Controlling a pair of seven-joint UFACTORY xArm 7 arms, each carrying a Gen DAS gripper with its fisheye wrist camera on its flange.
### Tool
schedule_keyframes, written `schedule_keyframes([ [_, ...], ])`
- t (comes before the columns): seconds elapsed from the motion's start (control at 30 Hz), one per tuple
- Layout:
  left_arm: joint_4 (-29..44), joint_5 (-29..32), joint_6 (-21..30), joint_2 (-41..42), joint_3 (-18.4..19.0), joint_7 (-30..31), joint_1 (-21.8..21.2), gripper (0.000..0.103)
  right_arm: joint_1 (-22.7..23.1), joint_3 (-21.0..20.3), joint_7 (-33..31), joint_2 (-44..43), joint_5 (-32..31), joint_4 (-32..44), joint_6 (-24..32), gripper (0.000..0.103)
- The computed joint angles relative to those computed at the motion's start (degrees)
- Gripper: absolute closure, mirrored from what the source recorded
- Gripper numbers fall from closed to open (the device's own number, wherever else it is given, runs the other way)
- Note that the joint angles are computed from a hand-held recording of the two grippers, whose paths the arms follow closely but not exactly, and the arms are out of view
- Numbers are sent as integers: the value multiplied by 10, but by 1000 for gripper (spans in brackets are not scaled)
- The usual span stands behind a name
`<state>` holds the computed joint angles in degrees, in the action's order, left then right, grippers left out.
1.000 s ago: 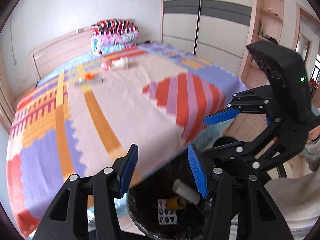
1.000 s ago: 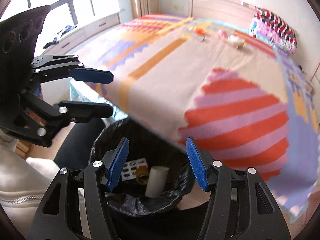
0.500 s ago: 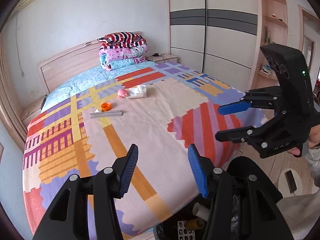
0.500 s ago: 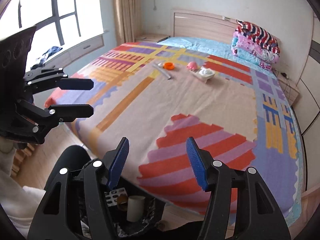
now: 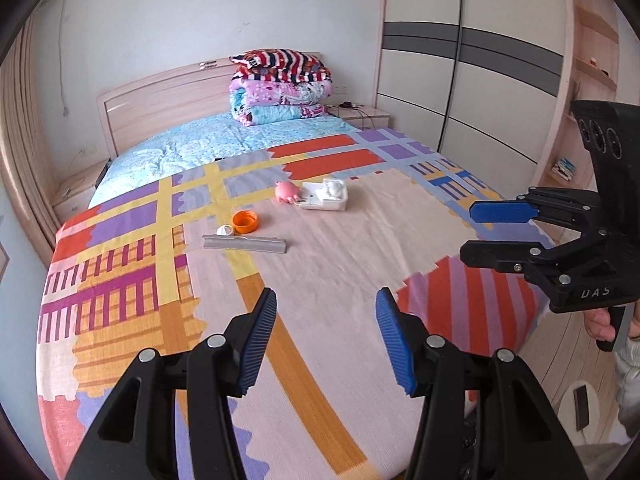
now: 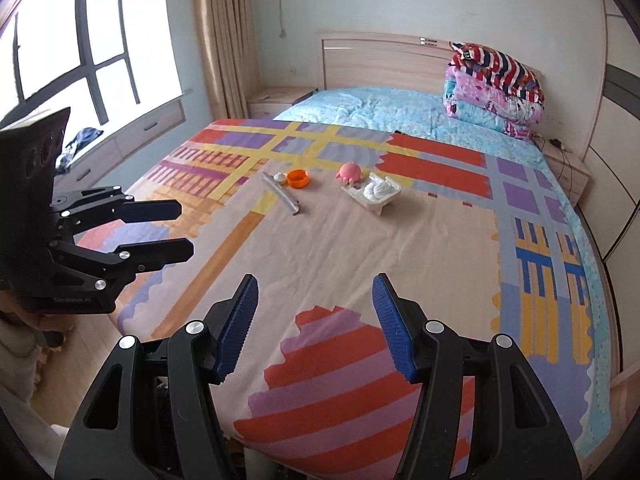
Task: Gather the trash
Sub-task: 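Move both tools back toward the metal bar and orange cap on the bed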
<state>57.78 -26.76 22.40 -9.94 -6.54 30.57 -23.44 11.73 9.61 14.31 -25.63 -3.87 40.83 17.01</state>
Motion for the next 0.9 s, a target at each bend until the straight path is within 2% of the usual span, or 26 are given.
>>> schedule_keyframes([
  [0.2,44,16,0,50,-4,-29,18,53,7,-22,-26,60,14,49,-3,44],
  [0.4,118,6,27,120,-13,-96,46,53,7,-37,-51,126,41,111,-3,44],
  [0.5,152,40,29,154,-19,-134,56,53,-4,-35,-47,162,33,148,3,44],
  [0.6,182,106,28,187,-17,-193,57,53,-9,-37,-52,197,26,183,13,44],
  [0.7,215,130,44,220,-17,-239,62,53,-11,-44,-67,228,43,213,25,44],
  [0.77,228,138,45,234,-20,-256,66,53,-12,-45,-76,247,50,232,35,52],
  [0.9,255,159,53,262,-21,-282,66,53,-16,-47,-85,275,59,260,45,55],
])
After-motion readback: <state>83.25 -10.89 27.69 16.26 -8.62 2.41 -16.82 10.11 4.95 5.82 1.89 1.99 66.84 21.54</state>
